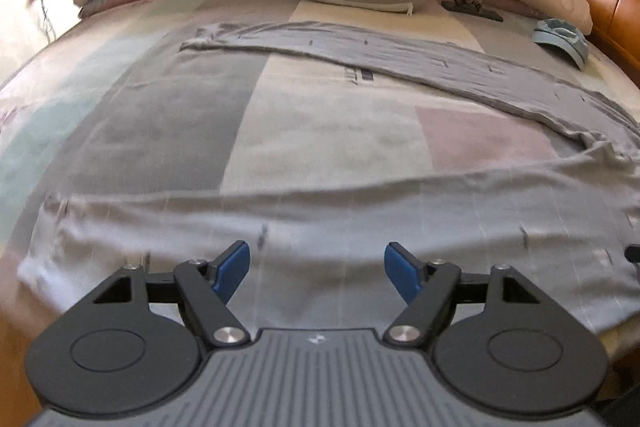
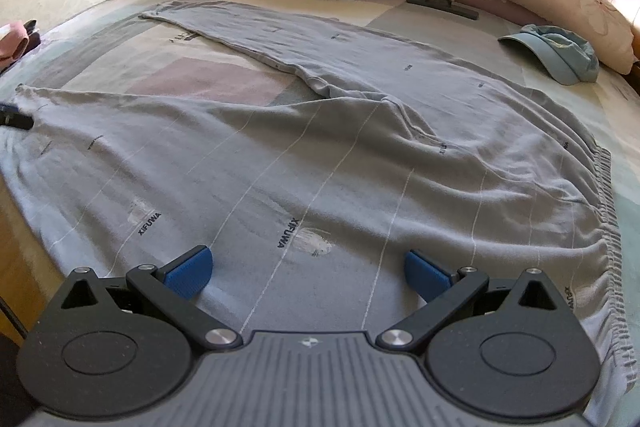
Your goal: Fold clothes
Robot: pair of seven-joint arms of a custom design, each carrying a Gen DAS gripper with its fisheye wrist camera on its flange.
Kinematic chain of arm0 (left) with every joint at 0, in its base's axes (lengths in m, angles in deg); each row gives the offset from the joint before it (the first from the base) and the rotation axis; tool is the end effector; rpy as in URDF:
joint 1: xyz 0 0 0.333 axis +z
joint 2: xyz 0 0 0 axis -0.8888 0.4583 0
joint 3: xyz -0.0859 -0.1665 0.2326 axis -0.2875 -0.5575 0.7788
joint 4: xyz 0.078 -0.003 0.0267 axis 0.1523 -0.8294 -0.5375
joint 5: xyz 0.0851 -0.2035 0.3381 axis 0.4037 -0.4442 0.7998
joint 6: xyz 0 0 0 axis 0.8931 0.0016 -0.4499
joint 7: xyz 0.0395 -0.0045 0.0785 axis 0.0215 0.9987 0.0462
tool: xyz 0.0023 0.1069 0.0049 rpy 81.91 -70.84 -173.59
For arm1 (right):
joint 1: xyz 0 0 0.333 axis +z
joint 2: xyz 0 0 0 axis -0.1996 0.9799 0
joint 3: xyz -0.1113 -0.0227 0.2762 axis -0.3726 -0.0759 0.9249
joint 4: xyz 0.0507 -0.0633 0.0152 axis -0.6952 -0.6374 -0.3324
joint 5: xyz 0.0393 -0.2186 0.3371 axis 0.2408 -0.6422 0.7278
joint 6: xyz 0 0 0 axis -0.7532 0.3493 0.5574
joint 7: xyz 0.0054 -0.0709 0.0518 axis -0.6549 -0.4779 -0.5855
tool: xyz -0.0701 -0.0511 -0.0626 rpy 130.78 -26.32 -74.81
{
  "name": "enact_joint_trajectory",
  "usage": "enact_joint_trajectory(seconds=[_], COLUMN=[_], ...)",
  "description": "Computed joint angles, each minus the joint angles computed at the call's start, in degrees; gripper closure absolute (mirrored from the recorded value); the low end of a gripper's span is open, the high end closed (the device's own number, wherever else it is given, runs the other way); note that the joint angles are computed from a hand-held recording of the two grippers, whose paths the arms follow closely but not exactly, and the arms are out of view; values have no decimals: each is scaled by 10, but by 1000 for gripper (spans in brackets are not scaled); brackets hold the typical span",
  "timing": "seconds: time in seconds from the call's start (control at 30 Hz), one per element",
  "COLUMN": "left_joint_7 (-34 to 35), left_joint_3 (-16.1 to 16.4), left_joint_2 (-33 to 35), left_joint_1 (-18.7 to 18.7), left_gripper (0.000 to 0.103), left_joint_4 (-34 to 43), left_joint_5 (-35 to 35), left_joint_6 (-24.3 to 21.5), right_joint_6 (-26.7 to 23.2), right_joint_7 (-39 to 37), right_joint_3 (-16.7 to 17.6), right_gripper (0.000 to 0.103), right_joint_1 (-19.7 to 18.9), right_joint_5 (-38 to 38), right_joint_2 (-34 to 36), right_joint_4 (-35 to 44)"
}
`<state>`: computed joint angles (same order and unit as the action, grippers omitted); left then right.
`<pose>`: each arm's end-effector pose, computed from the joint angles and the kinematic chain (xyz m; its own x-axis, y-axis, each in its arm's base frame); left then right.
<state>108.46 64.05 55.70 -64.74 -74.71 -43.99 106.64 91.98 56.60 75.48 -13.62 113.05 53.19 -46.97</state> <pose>0.6452 0.0012 0.3596 0.1275 -0.9916 -0.0208 -0.7454 -0.0820 -0.6616 0.7077 0.1003 0.3334 0.4763 -0.8792 -0.0138 -0.6548 -0.3442 -0.6729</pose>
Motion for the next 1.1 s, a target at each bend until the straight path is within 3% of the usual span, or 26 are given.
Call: enact_joint_trajectory(seconds=[0.13,0.33,0.4,0.5,0.6,0.73,0.87,1.1], left_joint_7=[67,91,134,230,300,384,454,516], left_joint_3=[-38,-5,-37,-123,-168,-178,-185,-201], left_joint_2=[41,73,74,86,126,209,273,285], left_joint_1=[51,58,97,179,213,201,183,167], left_gripper=[28,28,28,27,26,26,25,25], left_joint_4=[35,72,81,102,175,320,428,440], left_joint_5=[-63,-86,-114,-182,-218,-228,-245,-315], left_joint_6=[-1,0,7,22,-20,-89,-128,-164], right_joint_6=[14,1,-9,-28,-56,-108,-147,-162], right_joint_7=[44,167,211,273,328,391,447,522], right_joint_3=[-23,-82,-101,-123,-139,-151,-160,-168], right_gripper=[0,0,0,0,0,0,0,0], right_joint_1=[24,77,92,112,126,137,146,157], right_joint_5=[-19,-94,-124,-166,-204,-247,-279,-317], right_joint_2=[-2,-2,0,4,12,25,33,31], right_joint_4=[-5,4,12,25,46,84,110,113])
